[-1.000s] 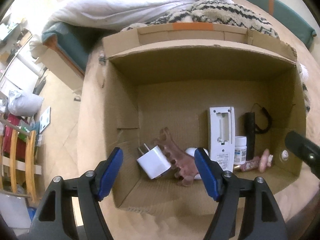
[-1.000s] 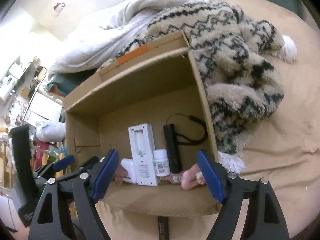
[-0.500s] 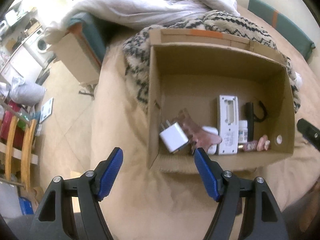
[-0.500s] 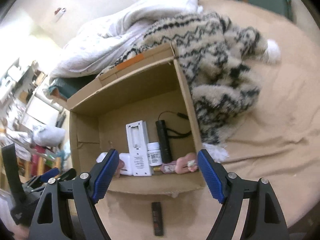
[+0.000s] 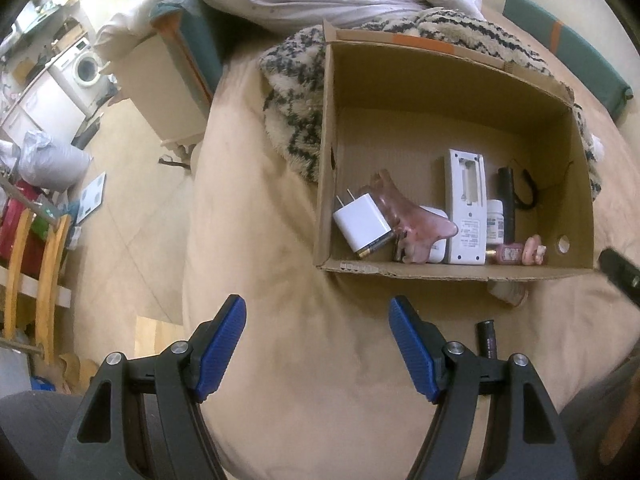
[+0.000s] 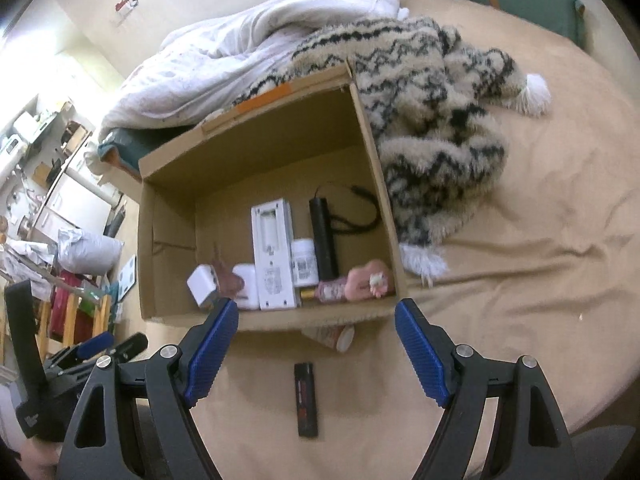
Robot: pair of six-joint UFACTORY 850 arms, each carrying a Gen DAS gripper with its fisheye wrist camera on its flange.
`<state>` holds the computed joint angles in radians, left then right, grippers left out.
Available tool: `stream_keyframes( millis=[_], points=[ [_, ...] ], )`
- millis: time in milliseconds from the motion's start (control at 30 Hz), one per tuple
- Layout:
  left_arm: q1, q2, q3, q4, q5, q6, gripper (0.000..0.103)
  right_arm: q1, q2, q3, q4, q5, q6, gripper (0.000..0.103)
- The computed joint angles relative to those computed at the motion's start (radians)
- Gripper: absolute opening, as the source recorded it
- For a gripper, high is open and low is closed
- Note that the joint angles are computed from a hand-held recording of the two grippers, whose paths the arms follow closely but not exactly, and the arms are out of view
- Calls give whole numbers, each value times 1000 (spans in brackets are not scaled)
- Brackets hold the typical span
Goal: Organize rigid objects
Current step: 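Move both tools back toward the remaining items in front of the box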
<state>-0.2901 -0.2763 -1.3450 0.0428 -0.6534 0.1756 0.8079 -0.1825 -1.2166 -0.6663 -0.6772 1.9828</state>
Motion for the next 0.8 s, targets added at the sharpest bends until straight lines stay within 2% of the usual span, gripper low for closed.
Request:
stream_keyframes(
  millis=[100, 267, 367, 400, 467, 567, 700, 800],
  points=[
    [4, -1, 5, -8, 1, 1, 71, -12, -10, 10, 90, 49, -51, 85],
    [9, -17, -2, -11, -18, -27, 71, -45, -51, 4, 284, 84, -199, 85],
    [14, -39, -23, -30, -59, -27, 71, -83, -62, 46, 495, 196, -331, 85],
    [14, -47, -31, -34, -74, -23, 71, -90, -68, 52, 538, 208, -353, 85],
    [16, -54, -39, -50, -92, -22, 71, -100, -93, 38, 586, 185, -394, 85],
    [22, -53, -45, -101, -109, 15, 71, -104, -145, -23, 570, 112, -413, 85],
    [26, -52, -60, -173, -141, 71, 71, -111, -202, -76, 574, 118, -396, 85],
    [31, -40, -58, -198, -139, 83, 71, -111, -267, -151, 569, 33, -388, 85]
  ],
)
